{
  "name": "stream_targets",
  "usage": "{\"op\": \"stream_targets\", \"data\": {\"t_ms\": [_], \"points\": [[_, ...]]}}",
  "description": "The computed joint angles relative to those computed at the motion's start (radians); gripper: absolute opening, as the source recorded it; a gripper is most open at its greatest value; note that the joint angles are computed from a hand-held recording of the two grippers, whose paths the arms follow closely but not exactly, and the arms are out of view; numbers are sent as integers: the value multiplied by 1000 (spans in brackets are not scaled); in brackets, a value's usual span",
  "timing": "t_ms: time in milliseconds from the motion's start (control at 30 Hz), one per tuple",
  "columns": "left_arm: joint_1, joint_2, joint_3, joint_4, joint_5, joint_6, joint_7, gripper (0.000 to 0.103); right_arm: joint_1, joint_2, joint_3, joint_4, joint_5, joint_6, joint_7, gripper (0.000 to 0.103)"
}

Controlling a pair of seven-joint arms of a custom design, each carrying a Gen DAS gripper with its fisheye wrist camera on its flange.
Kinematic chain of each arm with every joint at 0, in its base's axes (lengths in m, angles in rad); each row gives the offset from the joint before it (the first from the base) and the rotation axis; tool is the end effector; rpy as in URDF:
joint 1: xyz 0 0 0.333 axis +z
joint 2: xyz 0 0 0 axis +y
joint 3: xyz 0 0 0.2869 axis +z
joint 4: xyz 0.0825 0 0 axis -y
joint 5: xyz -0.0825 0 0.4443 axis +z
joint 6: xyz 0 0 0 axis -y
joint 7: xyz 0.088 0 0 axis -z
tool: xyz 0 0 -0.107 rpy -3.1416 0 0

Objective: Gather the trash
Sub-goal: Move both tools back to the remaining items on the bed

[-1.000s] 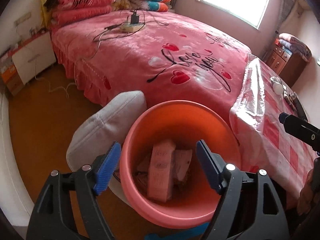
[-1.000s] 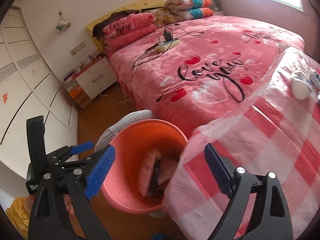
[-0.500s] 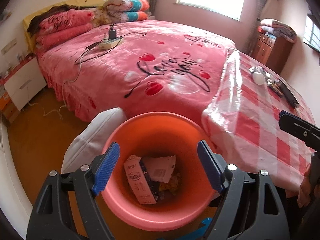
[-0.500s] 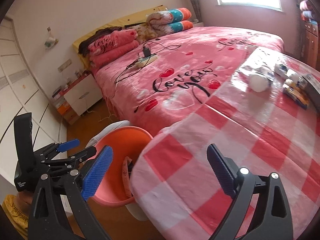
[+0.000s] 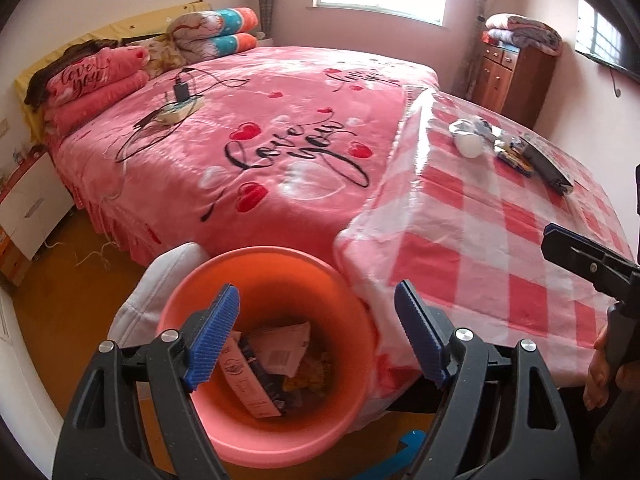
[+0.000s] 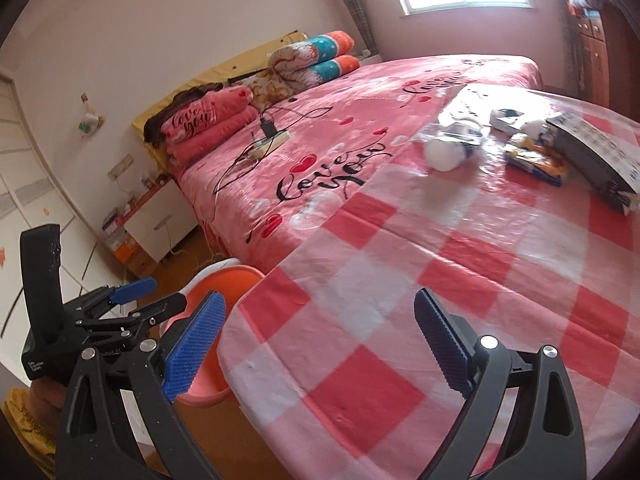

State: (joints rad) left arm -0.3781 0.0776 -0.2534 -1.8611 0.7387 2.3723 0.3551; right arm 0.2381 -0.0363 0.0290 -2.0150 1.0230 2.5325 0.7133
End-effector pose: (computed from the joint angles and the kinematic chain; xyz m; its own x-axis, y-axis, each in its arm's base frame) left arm 0.5506 -0.3893 0.4739 0.1492 -0.9884 0.0272 -0.7352 -0.1293 -0.6653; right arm 0.6213 0.1605 0.4726 0.5227 -0.7596 -0.3870 -0.7022 -0.1262 -0.7007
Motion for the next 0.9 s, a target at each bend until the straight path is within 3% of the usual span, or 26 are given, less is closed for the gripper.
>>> {"op": "stream_targets", "data": {"t_ms": [233, 900], "points": [[-39, 99, -1, 134, -23, -51, 81, 81, -32, -1, -25, 3, 54, -31, -17, 94], [-186, 388, 68, 554, -102, -172, 280, 81, -137, 22, -68, 32, 128, -65, 17, 95]]}}
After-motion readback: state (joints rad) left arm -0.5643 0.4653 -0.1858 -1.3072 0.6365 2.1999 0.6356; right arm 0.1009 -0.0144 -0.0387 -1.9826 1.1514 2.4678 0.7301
